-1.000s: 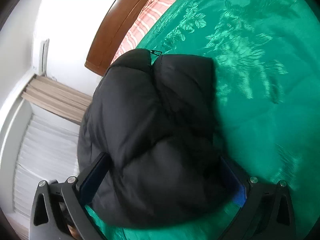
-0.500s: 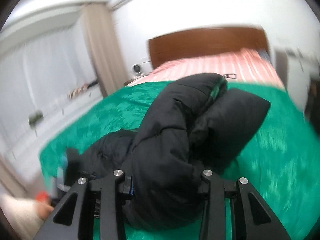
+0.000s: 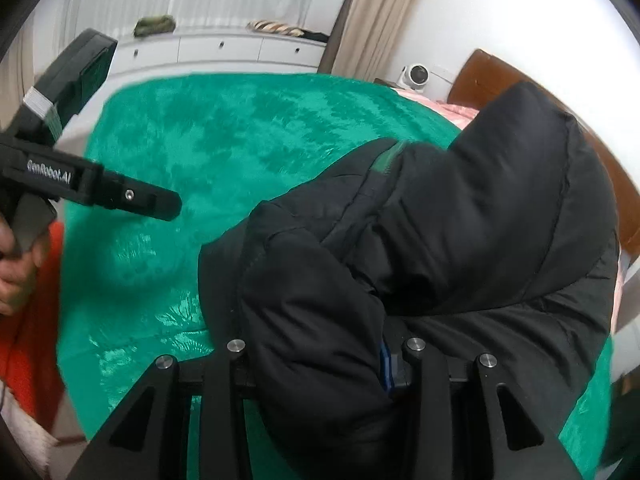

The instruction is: Fold large clothes

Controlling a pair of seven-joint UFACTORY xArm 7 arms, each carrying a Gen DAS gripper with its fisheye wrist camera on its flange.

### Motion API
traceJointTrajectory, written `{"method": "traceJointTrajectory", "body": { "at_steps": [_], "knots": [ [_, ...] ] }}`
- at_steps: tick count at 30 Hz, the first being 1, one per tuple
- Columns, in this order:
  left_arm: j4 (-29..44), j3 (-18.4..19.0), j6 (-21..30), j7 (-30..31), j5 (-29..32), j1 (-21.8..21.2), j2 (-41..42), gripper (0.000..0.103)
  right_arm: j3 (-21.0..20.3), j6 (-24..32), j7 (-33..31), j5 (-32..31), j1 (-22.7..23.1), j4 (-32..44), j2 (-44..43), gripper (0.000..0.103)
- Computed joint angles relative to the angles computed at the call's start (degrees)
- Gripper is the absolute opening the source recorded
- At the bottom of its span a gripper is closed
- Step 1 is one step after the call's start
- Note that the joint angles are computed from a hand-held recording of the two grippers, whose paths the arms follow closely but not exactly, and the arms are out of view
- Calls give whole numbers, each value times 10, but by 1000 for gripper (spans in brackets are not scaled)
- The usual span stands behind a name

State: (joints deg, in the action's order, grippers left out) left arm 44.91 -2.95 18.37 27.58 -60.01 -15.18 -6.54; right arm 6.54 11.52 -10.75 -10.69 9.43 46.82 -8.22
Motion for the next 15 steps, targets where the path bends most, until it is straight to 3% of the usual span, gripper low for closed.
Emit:
{"method": "traceJointTrajectory", "body": {
  "at_steps": [4, 5, 7, 10, 12, 13, 15],
  "knots": [
    [18, 10, 17, 142, -150, -18, -9, 99, 9, 0, 31, -37, -15, 1, -2, 39],
    [22, 5, 21, 167, -175, -20, -17, 99, 21, -13, 57, -71, -27, -16, -11, 39],
    [88, 9, 71, 223, -199, -13, 14, 99, 38, -28, 93, -125, -50, -32, -24, 39],
    [200, -1, 192, 226, -150, 5, 66, 100, 84, -54, 181, -231, -106, -47, -33, 39],
    [271, -21, 225, 225, -116, 10, 112, 100, 107, -63, 237, -287, -134, -47, -33, 39],
    [325, -35, 248, 206, -71, 8, 149, 101, 104, -65, 245, -294, -133, -49, -37, 39],
    [393, -51, 242, 137, 15, -5, 203, 101, 99, -67, 256, -299, -128, -50, -40, 39]
  ]
}}
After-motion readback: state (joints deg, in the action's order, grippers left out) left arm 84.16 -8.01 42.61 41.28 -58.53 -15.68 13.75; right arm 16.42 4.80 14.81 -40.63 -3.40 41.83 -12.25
